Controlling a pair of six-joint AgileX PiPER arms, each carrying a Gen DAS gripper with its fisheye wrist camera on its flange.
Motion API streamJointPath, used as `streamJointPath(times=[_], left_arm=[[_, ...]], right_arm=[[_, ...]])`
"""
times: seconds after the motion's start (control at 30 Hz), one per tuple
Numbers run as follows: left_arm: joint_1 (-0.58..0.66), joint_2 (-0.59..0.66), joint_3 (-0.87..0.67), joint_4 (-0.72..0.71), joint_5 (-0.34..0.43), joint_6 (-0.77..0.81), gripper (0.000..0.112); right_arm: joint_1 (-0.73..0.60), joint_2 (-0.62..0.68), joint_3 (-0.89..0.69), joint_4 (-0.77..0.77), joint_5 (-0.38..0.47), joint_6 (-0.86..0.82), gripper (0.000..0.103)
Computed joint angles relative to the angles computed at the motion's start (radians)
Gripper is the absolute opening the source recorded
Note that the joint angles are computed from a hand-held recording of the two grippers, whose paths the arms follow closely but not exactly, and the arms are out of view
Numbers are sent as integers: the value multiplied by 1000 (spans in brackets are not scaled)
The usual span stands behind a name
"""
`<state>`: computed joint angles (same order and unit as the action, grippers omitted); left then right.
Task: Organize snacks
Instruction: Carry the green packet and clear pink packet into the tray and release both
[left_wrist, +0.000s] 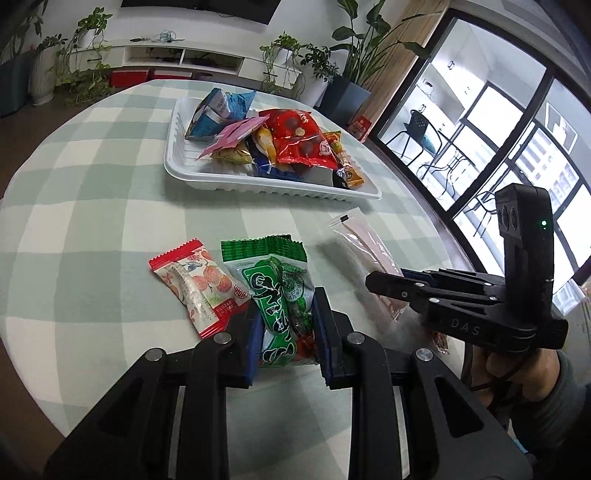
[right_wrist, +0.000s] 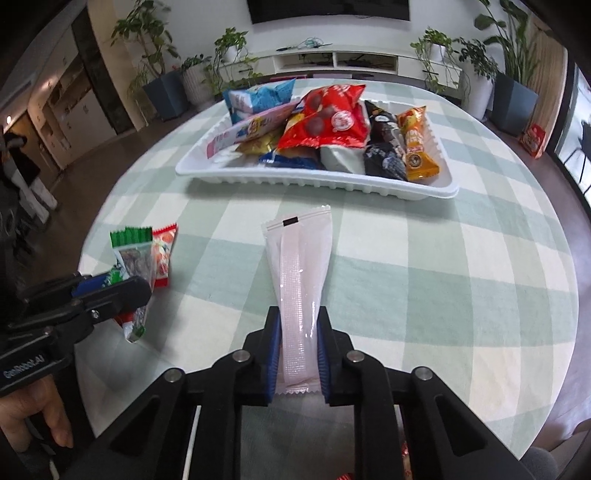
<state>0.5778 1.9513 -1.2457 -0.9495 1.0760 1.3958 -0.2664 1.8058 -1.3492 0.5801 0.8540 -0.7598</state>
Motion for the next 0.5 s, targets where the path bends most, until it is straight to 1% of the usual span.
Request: streamJointPath(times=[0.13, 0.27, 0.33, 0.43, 0.5], left_arm=[[4, 2, -35, -11, 36, -22, 23], [-14, 6, -112, -12, 53, -64, 23], [-27, 19, -183, -16, 67, -103, 23], [-62, 60, -316, -6, 76, -175, 23], [-91, 103, -419, 8, 85, -233, 23]], right_arm=[[-78, 10, -61, 104, 123, -15, 19], [-139, 49, -180, 164, 219, 16, 19], [-166, 96, -280, 178, 267, 53, 19], [-185, 177, -453, 169, 317, 128, 19], [-184, 251, -608, 156, 355, 187, 19]])
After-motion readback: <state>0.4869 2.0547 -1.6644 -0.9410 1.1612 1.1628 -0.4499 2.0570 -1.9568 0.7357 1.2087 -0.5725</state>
